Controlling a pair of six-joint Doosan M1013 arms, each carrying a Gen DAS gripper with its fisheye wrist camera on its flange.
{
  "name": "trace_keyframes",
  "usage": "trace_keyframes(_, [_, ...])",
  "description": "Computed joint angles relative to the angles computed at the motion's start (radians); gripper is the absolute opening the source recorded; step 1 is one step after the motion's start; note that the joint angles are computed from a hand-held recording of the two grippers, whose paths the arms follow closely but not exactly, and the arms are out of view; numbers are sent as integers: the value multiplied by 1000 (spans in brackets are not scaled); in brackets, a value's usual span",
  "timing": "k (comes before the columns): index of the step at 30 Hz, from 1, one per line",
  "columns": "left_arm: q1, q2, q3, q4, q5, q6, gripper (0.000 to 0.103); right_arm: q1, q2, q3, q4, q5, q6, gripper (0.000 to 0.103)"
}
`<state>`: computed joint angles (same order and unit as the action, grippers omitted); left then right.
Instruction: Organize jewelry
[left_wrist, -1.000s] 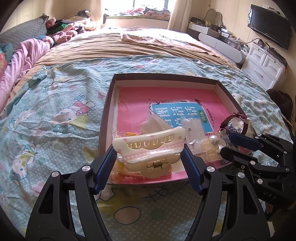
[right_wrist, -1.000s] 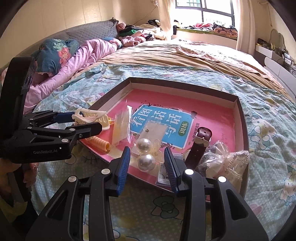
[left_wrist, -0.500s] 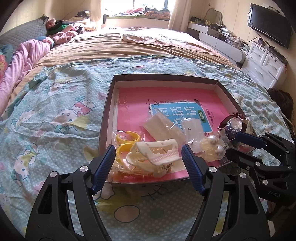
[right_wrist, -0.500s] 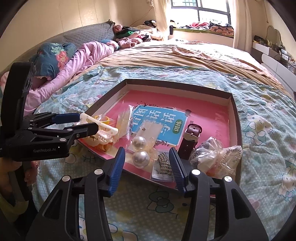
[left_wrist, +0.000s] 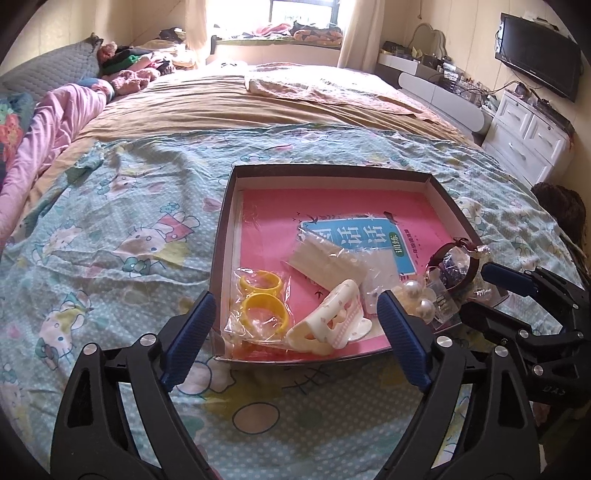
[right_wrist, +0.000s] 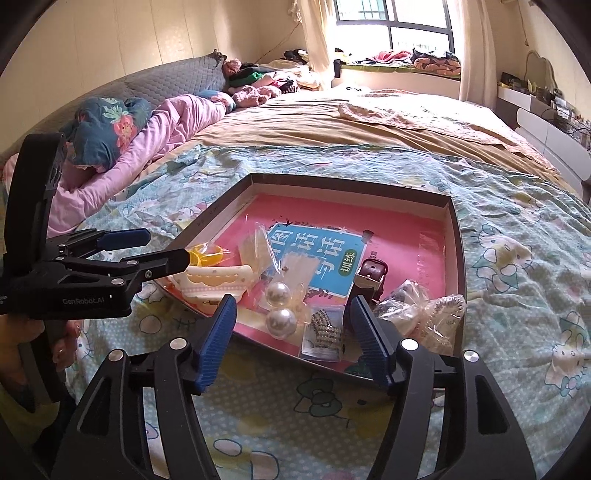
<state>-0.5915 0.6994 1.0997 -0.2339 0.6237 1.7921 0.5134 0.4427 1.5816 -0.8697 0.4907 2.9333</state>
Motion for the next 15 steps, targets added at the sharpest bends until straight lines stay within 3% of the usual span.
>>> trace_keyframes(2, [-2, -10, 10, 13, -13, -12, 91, 4, -8, 8, -33, 4, 41, 74])
trace_keyframes(5, [-3, -29, 32, -3, -37, -1, 93, 9, -23, 22, -82, 8, 107, 82])
trace_keyframes(15, [-7, -92, 116, -42, -89, 37, 94, 41, -73, 70, -234, 50, 295, 94])
